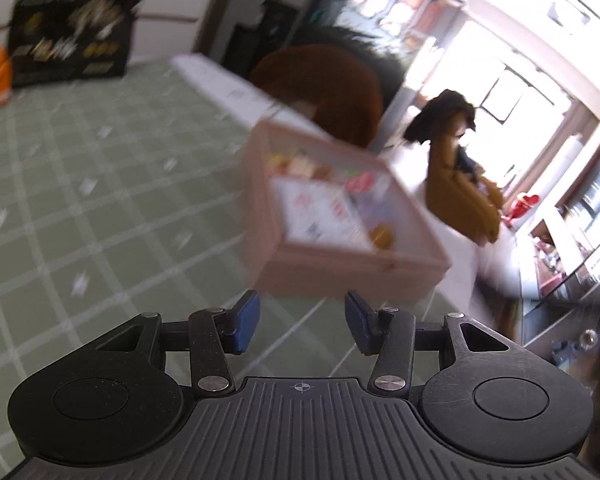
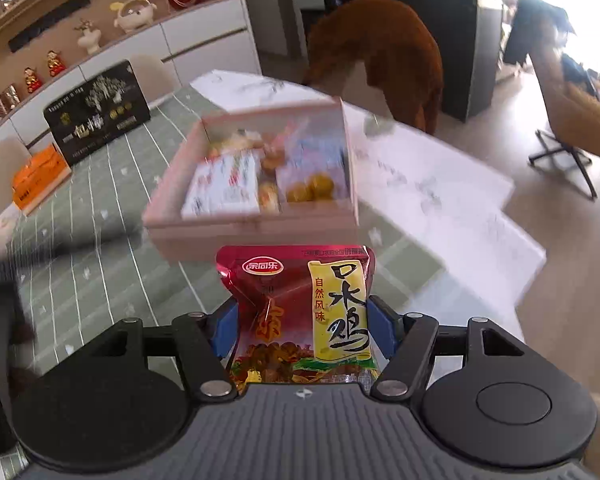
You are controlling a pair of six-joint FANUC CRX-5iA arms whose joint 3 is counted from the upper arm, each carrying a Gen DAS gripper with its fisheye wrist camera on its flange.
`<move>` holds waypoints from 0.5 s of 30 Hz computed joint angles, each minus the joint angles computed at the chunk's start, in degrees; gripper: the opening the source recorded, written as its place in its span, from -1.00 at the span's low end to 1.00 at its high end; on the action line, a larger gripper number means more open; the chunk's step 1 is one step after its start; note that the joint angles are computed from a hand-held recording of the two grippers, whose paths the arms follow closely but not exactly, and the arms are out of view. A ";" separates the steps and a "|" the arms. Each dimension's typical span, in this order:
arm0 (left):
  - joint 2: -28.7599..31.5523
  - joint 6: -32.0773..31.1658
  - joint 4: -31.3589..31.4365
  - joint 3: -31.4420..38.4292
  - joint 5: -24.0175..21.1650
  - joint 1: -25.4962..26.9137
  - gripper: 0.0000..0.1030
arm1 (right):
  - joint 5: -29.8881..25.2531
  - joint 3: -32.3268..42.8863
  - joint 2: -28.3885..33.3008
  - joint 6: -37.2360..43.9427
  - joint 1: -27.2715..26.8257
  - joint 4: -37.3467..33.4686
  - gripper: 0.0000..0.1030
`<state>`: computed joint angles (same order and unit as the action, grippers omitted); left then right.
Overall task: Organize snacks
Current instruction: 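Drop the meat pouch into the pink box with the right tool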
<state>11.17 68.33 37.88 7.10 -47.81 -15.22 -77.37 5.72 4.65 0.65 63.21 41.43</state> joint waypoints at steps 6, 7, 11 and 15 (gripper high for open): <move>1.41 8.69 -7.30 3.98 -2.31 -0.03 0.01 | 2.59 14.82 8.31 8.47 -8.27 7.87 0.50; 1.13 9.20 -8.10 4.12 -3.00 0.34 0.01 | 1.90 19.15 10.60 11.86 -9.91 5.83 0.57; -1.66 6.13 -8.31 0.15 -2.79 1.70 0.01 | -1.20 24.92 13.73 14.06 -12.23 1.37 0.58; -4.69 3.05 -10.26 -3.75 -2.15 2.84 0.01 | 4.73 12.20 7.01 3.74 -9.91 1.49 0.58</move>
<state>6.48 71.39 27.61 3.35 -49.96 -12.38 -72.63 17.92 11.66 4.39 53.30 42.92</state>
